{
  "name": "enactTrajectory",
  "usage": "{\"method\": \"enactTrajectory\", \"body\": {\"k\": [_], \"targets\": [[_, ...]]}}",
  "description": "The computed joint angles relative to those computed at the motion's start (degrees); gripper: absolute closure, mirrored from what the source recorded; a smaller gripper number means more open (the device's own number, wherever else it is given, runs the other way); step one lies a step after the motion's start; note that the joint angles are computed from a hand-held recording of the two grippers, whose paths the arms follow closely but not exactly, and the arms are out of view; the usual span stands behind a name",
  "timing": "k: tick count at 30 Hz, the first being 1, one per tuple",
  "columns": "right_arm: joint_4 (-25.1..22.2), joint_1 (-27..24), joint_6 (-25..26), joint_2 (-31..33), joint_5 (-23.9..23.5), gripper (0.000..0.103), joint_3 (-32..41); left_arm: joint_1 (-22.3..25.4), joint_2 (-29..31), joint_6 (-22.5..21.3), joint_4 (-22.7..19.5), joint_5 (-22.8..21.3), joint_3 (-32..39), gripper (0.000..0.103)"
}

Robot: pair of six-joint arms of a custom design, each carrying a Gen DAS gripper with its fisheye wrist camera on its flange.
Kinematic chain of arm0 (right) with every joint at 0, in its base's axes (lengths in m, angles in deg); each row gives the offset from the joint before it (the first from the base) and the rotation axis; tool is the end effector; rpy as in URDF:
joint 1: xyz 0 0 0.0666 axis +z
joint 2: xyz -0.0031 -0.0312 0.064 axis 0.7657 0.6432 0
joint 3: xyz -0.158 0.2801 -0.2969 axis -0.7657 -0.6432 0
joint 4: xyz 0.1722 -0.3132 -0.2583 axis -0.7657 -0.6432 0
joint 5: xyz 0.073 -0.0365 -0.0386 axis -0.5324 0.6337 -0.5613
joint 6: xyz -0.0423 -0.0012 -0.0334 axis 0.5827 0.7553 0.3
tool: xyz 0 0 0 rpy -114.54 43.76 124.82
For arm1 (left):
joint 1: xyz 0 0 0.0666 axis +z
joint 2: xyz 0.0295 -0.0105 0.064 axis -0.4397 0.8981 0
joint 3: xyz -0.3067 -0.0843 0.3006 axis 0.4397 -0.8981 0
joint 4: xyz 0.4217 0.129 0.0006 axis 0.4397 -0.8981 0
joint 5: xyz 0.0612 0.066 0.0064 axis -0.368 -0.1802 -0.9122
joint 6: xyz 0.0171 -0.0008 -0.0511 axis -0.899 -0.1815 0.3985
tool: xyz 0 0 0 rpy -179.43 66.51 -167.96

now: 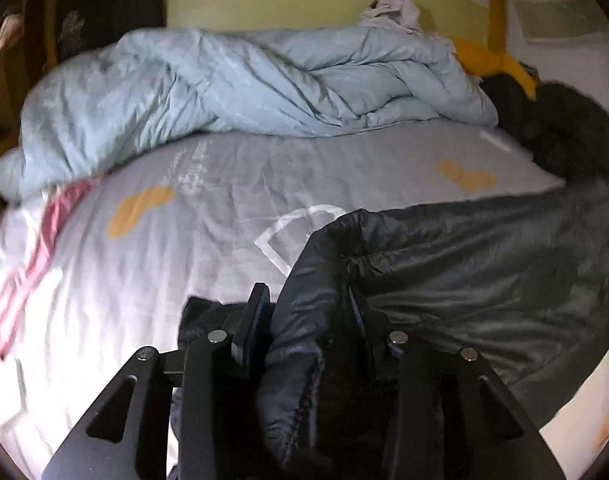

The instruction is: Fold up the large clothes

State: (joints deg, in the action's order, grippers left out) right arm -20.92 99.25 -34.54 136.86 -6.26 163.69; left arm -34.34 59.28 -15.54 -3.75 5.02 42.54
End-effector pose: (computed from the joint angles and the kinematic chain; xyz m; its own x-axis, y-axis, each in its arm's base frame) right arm 0.3746 0.3861 0.4218 -0.3376 0.1082 -0.9350 0.3686 0.9292 -0.0255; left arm 0.6063 -0.0998 0.3521 -0.5185 0.4226 -0.7434 0.5866 0.8083 0.0503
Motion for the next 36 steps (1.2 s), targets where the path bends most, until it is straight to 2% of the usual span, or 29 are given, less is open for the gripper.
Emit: {"method": "enactTrajectory", "body": {"k": [1, 2, 3, 4, 7, 8, 10, 14, 17, 19, 22, 24, 25, 28, 30, 33, 36], "targets": [[3.64, 0.93, 2.18, -1.3, -1.67, 0.029, -1.24, 0.07, -0.18, 0.22, 1.03, -0.35, -0.44, 0.059], [4.41, 1.27, 2.96, -1.56, -3.55, 0.029, -1.31, 0.16, -0.22, 0.52, 1.11, -0.43, -0.55, 0.058], [3.12, 1.4, 2.42, -1.31, -5.43, 0.029, -0.64, 0.36, -0.29, 0.97, 1.26, 0.05, -0.69, 0.058], [-0.81, 1.2, -0.21, -0.17, -8.48, 0.029, 1.13, 0.53, -0.49, 1.36, 1.81, 0.49, -1.02, 0.057], [-2.53, 0.53, -4.65, 1.16, -14.34, 0.029, 1.37, 0.76, -1.23, 1.58, 3.83, 0.17, -2.2, 0.051], [-5.35, -0.15, -7.07, 2.35, -17.17, 0.029, 2.2, 0.83, -1.43, 1.71, 4.06, -0.12, -2.4, 0.05], [-7.5, -0.57, -8.97, 3.4, -18.56, 0.029, 2.23, 1.12, -1.5, 2.26, 3.64, 0.54, -2.29, 0.049], [-8.53, -1.57, -7.64, 4.6, -17.94, 0.028, 2.29, 1.53, -2.58, 3.86, 5.69, 1.27, -3.31, 0.048], [-8.74, -1.91, -7.18, 5.42, -17.96, 0.022, 2.69, 1.66, -5.0, 4.52, 11.48, -0.22, -6.32, 0.036], [-9.62, -1.51, -7.28, 5.93, -17.13, 0.022, 3.27, 2.05, -7.51, 5.64, 17.21, -0.52, -9.35, 0.02], [-11.32, -0.85, -6.89, 6.56, -15.63, 0.021, 4.14, 4.11, -12.14, 11.64, 28.11, 3.38, -14.88, 0.0], [-11.55, -0.69, -6.85, 6.72, -15.28, 0.019, 4.28, 5.68, -14.83, 16.61, 33.04, 7.66, -17.41, 0.0], [-11.35, -0.8, -6.68, 6.63, -15.42, 0.018, 4.23, 6.22, -15.65, 18.3, 33.65, 9.79, -17.78, 0.0], [-11.7, -0.64, -7.1, 6.83, -15.02, 0.018, 4.52, 6.62, -17.03, 20.78, 32.35, 13.98, -17.82, 0.0], [-12.11, -0.5, -7.59, 6.93, -14.43, 0.018, 4.6, 6.22, -16.72, 19.09, 28.28, 16.07, -16.61, 0.0], [-12.49, -0.36, -7.88, 6.85, -13.97, 0.017, 4.51, 5.61, -15.7, 16.86, 23.99, 16.42, -15.69, 0.0], [-13.01, -0.31, -8.29, 6.77, -13.61, 0.017, 4.56, 5.38, -14.01, 15.51, 16.91, 18.93, -14.02, 0.0]]}}
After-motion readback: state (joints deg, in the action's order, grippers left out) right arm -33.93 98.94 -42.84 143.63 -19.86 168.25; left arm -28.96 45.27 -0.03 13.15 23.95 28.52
